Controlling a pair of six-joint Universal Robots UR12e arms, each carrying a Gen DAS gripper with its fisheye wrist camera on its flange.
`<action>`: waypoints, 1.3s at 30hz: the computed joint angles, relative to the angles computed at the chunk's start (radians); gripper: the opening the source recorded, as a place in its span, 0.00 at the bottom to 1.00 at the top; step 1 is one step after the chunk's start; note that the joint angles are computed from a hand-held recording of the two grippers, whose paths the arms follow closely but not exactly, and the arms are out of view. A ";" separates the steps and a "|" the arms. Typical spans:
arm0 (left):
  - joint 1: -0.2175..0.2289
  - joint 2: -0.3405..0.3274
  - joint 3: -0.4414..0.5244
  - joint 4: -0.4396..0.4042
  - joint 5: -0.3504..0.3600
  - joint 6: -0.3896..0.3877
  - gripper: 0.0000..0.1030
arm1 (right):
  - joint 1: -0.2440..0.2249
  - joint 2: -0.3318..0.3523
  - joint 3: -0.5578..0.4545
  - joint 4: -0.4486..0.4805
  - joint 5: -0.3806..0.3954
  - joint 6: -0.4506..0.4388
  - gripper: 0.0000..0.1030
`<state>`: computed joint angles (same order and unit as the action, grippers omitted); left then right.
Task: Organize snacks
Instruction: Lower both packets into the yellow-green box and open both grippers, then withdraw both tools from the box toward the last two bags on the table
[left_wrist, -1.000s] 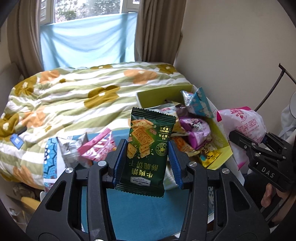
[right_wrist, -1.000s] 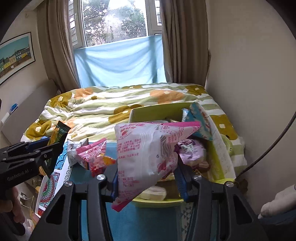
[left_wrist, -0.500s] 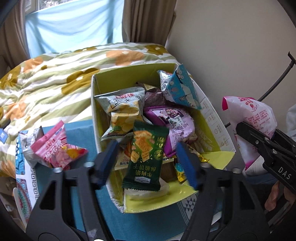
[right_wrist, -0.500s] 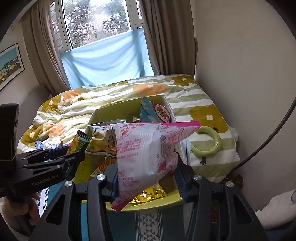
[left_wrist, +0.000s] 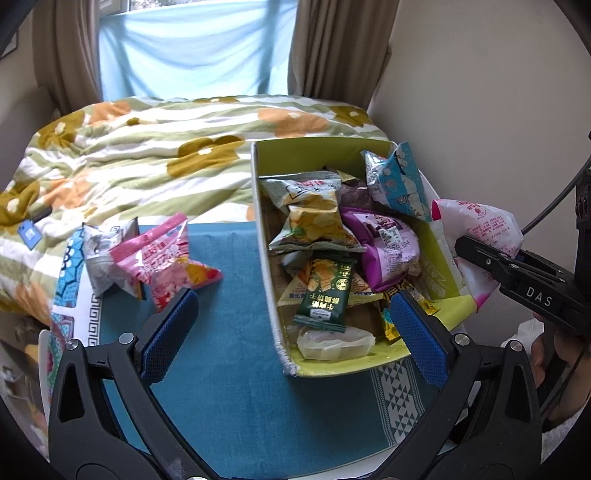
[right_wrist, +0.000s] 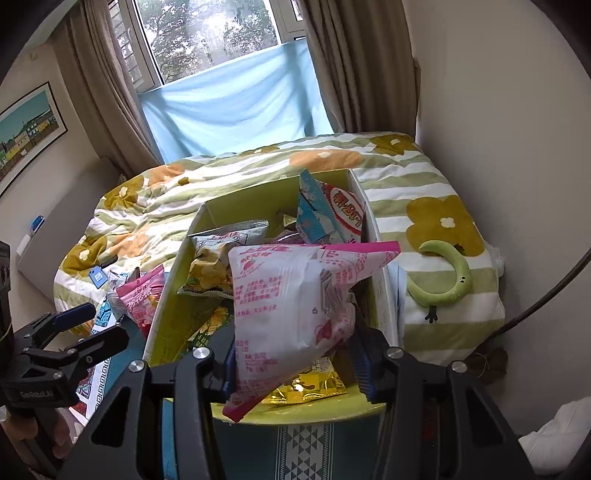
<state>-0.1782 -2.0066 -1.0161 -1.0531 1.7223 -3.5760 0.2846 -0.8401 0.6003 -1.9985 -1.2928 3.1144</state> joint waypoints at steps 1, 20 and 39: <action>0.000 0.005 -0.005 -0.003 0.009 -0.003 1.00 | 0.002 0.009 -0.016 0.015 0.004 -0.004 0.45; 0.002 0.082 -0.114 -0.001 0.032 -0.038 1.00 | 0.010 -0.041 0.104 -0.036 0.008 -0.009 1.00; -0.009 0.224 -0.259 0.061 0.213 -0.127 1.00 | 0.028 -0.093 0.131 -0.123 0.104 -0.058 1.00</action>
<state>-0.1869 -1.7828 -1.2748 -0.9924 1.9357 -3.7035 0.3131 -0.9335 0.7310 -2.1219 -1.1887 3.0567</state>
